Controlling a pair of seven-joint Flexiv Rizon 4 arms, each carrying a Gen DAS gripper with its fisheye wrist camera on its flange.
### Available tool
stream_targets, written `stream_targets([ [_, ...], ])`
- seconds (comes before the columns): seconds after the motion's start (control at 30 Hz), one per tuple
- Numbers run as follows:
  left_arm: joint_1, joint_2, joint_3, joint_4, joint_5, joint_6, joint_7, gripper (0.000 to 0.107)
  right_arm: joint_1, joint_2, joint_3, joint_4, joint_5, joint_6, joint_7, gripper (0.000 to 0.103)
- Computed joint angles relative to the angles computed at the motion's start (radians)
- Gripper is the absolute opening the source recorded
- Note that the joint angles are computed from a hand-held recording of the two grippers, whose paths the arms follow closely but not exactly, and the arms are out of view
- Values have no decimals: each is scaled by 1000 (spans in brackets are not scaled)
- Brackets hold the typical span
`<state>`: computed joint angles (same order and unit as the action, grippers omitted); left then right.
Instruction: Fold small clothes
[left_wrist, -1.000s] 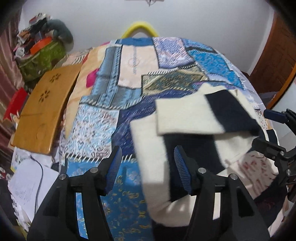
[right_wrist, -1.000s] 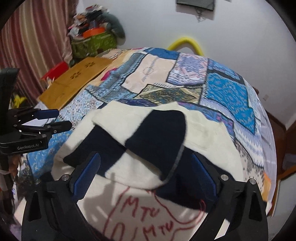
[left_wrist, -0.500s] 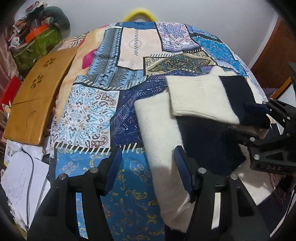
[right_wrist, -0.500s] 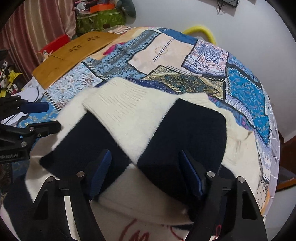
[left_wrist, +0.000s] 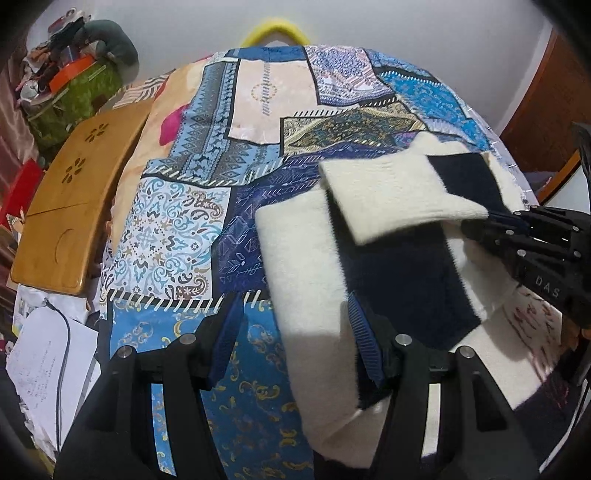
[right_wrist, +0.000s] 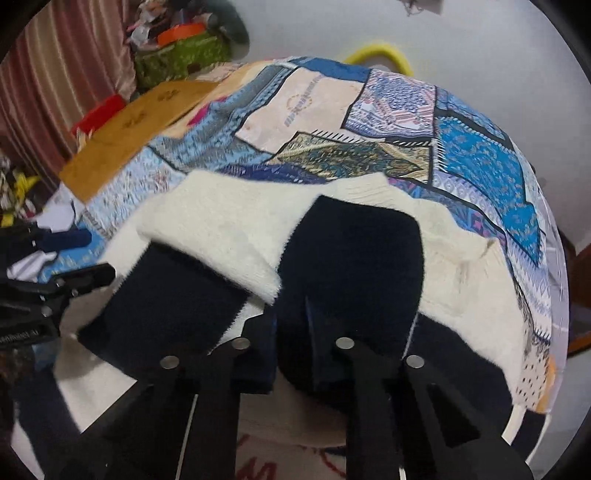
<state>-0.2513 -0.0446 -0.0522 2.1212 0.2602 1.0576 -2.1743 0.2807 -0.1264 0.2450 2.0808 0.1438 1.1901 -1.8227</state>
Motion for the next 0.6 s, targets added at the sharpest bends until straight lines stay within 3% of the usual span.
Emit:
stream_targets([
  [0.27,-13,-3,-14,-14,7,-13,3,63,-18,88,-9,29,107,43,-15,9],
  [0.6,-31,-30,-9,-2,-13,-40,14,65,-31,186,-75,50,231,58,-21,9],
])
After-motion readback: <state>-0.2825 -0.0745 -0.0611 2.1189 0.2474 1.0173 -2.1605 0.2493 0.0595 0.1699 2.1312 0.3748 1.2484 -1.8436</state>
